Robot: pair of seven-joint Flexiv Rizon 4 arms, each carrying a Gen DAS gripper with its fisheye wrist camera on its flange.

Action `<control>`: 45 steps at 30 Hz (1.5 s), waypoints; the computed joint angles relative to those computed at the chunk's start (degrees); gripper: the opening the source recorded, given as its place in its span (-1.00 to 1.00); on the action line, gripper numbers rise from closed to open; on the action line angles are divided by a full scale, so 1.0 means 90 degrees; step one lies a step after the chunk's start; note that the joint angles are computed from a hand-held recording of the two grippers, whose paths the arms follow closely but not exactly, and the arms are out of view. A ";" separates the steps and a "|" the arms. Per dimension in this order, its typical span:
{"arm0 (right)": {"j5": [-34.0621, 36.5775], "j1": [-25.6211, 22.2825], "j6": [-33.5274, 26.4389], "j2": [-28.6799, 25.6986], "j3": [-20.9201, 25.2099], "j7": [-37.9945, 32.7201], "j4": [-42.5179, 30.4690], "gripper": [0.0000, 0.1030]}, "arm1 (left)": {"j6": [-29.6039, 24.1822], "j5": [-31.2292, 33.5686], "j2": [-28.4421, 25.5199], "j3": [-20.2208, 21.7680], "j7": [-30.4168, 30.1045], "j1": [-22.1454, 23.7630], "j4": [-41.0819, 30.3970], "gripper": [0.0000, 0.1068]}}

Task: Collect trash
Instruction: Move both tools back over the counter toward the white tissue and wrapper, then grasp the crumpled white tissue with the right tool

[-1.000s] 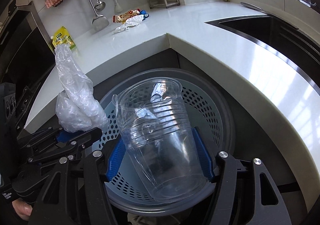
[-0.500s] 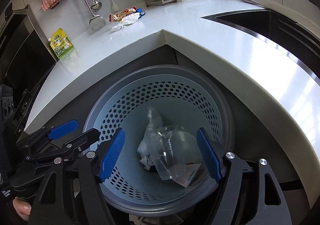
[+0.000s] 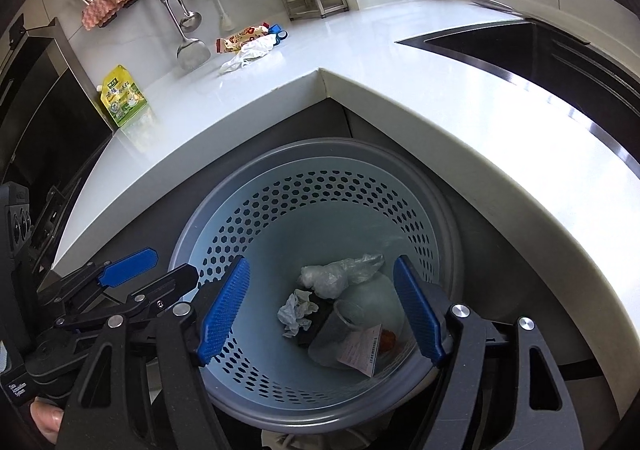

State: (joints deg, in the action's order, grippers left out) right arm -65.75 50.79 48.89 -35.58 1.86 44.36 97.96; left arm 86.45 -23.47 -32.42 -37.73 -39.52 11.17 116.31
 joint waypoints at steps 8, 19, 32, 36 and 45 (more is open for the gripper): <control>-0.0405 0.0017 -0.0055 0.0096 -0.0043 0.0256 0.0071 0.38 | 0.0426 0.0254 -0.0051 -0.0346 -0.0172 0.0312 0.0095 0.54; -0.0689 -0.0040 -0.0459 0.0211 0.0006 0.0173 -0.0094 0.38 | 0.0868 0.1047 -0.0216 -0.0822 -0.0866 0.0796 -0.0122 0.78; -0.0397 -0.0446 -0.0506 -0.0049 -0.0206 -0.1497 -0.1222 0.42 | 0.0425 0.0903 -0.0445 -0.0394 -0.1519 0.0479 -0.1576 0.81; 0.0191 -0.0649 -0.0248 -0.0524 -0.0377 -0.2466 -0.2062 0.46 | 0.0287 0.0682 -0.0677 0.0506 -0.1519 -0.0283 -0.2484 0.81; 0.2064 -0.1074 -0.0392 -0.2230 -0.0542 -0.4917 -0.4982 0.46 | -0.0469 0.0244 -0.1538 0.1944 -0.1546 -0.1447 -0.4587 0.81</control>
